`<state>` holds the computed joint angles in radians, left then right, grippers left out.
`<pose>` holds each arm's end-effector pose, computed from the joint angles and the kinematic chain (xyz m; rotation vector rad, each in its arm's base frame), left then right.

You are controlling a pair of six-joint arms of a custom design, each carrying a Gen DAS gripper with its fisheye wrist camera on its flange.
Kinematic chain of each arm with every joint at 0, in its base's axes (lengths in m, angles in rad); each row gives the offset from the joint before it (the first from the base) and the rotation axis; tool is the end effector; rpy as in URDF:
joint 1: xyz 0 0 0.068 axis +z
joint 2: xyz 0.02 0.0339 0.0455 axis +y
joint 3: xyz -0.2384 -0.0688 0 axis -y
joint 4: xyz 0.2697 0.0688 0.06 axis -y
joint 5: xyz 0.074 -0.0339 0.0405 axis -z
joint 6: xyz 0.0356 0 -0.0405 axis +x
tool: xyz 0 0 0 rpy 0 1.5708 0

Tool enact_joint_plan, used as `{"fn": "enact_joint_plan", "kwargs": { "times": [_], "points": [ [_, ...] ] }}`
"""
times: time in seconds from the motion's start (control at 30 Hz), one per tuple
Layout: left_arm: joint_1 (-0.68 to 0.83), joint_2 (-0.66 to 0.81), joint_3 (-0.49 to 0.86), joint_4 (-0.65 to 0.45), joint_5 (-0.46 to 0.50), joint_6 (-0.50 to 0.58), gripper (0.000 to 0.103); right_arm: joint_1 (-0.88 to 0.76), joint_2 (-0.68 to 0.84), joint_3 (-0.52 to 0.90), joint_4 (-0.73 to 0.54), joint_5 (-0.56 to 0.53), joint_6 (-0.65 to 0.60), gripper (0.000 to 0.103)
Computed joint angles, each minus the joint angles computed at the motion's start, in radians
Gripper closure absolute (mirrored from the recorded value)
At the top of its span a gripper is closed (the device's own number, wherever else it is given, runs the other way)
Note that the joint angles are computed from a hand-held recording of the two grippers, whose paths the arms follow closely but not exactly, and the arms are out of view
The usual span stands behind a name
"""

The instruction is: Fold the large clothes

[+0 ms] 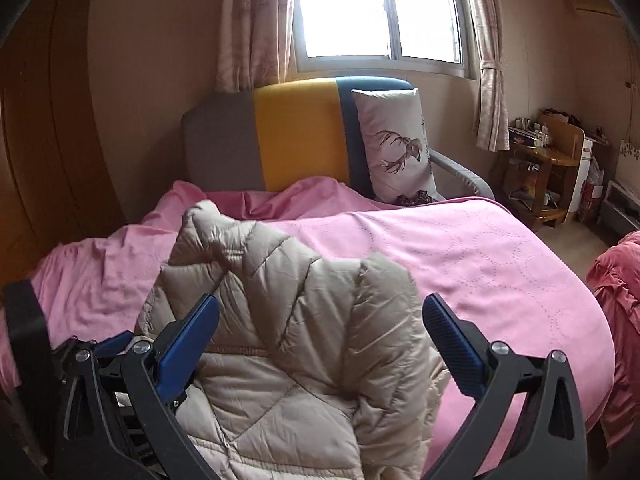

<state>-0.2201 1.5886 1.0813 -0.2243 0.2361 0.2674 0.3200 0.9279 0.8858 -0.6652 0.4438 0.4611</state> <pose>0.3592 -0.0889 0.2007 0.6693 2.1900 -0.2470 0.2229 0.0578 0.2839 0.3810 2.1656 -0.0727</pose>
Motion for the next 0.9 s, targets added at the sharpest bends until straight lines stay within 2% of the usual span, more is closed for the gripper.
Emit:
{"fn": "enact_joint_plan", "kwargs": {
  "times": [0.1,0.27,0.33,0.47,0.7,0.9],
  "points": [
    [-0.006,-0.008,-0.013,0.005,-0.006,-0.006,0.019,-0.071,0.103,-0.037,0.089,-0.007,0.010,0.002],
    [-0.035,-0.003,-0.015,-0.003,-0.028,-0.028,0.013,-0.224,-0.006,-0.271,0.256,-0.174,0.089,0.002],
    [-0.055,-0.003,-0.024,0.009,-0.047,-0.032,0.012,-0.246,-0.035,-0.333,0.305,-0.190,0.105,0.002],
    [-0.093,-0.005,-0.049,0.045,-0.111,-0.027,0.012,-0.266,-0.079,-0.371,0.303,-0.207,0.097,0.002],
    [-0.096,0.017,0.070,-0.135,-0.122,-0.036,0.011,-0.269,-0.089,-0.390,0.317,-0.215,0.101,0.002],
    [-0.109,0.027,0.119,-0.196,-0.138,-0.040,0.011,-0.282,-0.081,-0.384,0.323,-0.235,0.107,0.002]
  ]
}}
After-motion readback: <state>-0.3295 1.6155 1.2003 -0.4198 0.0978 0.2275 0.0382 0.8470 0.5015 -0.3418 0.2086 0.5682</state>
